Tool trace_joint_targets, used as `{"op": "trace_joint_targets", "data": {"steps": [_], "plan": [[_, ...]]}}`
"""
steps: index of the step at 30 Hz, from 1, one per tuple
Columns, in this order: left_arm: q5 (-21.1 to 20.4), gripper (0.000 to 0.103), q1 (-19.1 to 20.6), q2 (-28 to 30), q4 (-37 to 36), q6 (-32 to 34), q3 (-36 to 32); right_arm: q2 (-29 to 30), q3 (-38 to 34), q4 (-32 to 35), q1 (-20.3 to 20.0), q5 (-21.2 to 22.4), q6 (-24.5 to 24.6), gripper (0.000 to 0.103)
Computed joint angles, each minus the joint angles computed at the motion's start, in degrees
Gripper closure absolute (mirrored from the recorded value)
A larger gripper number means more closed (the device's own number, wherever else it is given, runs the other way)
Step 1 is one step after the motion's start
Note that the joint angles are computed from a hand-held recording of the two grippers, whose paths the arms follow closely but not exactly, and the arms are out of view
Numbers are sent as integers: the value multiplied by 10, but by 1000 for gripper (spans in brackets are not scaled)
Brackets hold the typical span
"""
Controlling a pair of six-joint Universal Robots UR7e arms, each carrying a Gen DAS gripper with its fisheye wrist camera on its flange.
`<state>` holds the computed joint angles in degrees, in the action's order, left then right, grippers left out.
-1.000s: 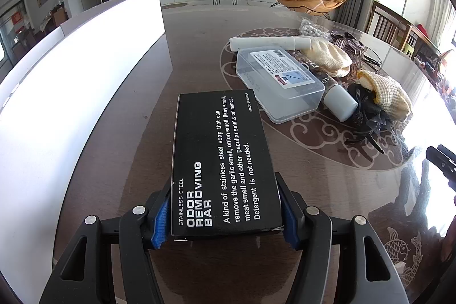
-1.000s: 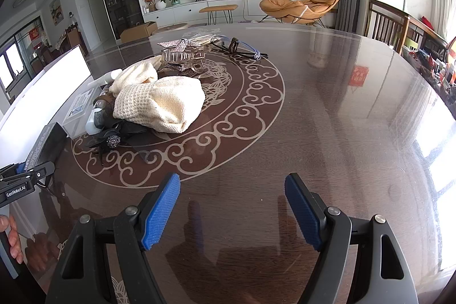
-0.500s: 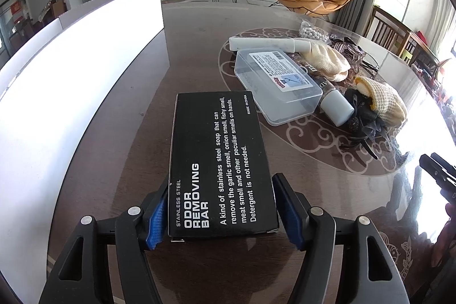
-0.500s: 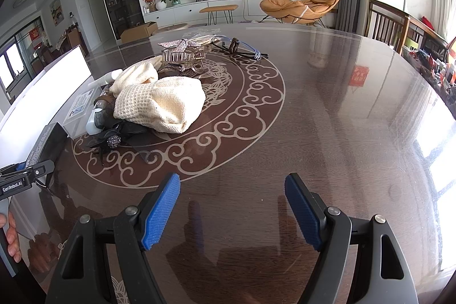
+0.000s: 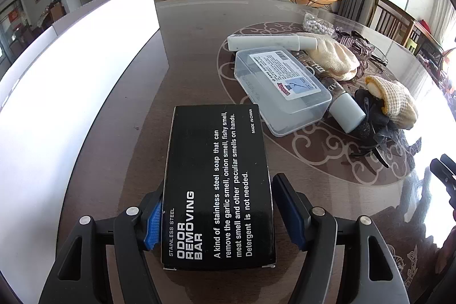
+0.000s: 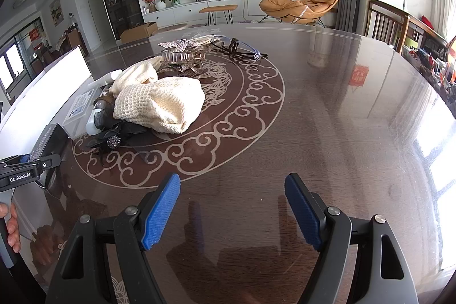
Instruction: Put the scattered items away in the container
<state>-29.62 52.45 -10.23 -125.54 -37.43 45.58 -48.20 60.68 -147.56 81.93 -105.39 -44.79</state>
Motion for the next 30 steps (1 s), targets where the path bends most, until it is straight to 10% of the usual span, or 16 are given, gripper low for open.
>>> {"op": "trace_joint_targets", "data": {"steps": [9,30], "plan": [[14,0,1,-4,-28,-7,26,-7,10,-2,0,4,4,26],[13,0,0,-13,-44,-1,43,-3,-4,14,1,-6,7,26]]}}
